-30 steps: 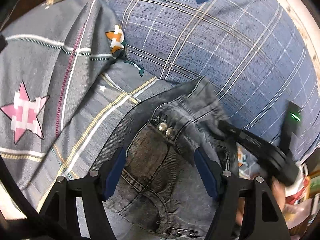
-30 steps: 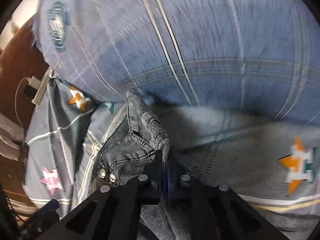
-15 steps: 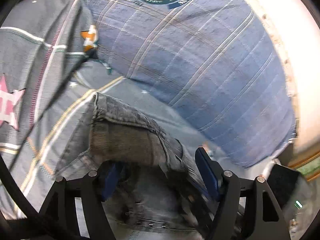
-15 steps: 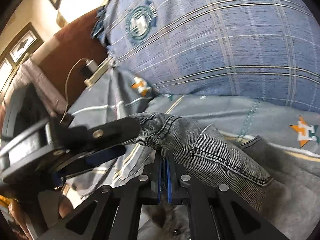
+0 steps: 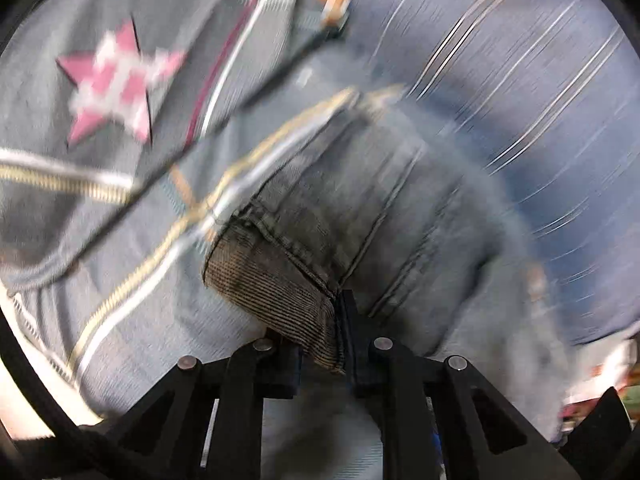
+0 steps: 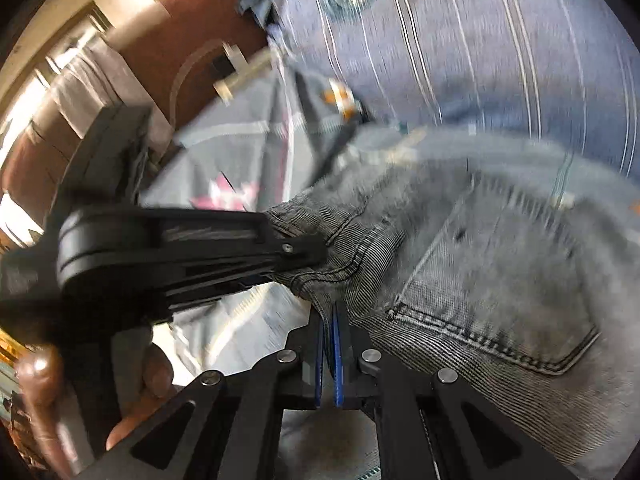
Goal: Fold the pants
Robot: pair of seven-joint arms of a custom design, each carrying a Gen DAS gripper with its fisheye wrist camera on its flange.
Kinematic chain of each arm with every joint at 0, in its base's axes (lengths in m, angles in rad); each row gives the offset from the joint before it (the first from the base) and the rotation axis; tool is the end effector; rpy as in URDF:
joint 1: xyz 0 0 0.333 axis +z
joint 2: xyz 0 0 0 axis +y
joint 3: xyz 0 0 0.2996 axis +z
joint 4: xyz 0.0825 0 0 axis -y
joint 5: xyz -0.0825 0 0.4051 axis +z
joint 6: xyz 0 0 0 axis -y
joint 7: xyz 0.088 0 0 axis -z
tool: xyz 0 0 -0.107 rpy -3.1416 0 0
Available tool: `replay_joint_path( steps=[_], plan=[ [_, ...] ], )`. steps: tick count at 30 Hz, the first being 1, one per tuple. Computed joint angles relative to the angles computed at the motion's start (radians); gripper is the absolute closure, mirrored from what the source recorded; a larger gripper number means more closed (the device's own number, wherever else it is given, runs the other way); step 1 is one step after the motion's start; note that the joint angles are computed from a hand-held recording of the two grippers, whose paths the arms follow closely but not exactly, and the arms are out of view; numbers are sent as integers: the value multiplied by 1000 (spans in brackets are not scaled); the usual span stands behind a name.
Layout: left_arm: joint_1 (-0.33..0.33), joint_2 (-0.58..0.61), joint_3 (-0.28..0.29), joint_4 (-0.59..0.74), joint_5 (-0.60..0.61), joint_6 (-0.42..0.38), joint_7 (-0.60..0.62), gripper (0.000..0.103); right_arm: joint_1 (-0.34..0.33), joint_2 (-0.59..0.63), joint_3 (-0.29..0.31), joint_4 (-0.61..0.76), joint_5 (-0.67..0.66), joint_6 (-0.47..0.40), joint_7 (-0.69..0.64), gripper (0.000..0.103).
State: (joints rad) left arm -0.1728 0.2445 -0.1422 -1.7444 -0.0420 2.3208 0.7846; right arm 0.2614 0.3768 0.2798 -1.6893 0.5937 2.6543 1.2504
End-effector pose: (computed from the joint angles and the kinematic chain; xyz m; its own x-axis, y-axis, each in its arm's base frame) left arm 0.6427 -0.2033 0.4437 0.4408 -0.8520 0.2823 -0.8483 -0.4983 -0.1792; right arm 0.6292 0.3336 0.4244 0.4435 -0.7872 -0.4285 -0.8232 -0.1688 -0.5420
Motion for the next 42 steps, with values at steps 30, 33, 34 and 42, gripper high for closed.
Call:
replay_joint_path(
  steps=[30, 33, 34, 42],
  plan=[
    [-148, -82, -94, -165, 320, 561, 160, 23, -233, -696, -189, -715, 359, 317, 3, 18],
    [-221, -79, -63, -166, 423, 583, 192, 23, -221, -714, -251, -746, 356, 360, 31, 18],
    [-241, -74, -56, -160, 455, 579, 200, 23, -216, -710, -279, -754, 370, 369, 51, 18],
    [-328, 38, -113, -14, 372, 502, 507, 23, -182, -708, -433, -788, 354, 328, 204, 23]
  ],
)
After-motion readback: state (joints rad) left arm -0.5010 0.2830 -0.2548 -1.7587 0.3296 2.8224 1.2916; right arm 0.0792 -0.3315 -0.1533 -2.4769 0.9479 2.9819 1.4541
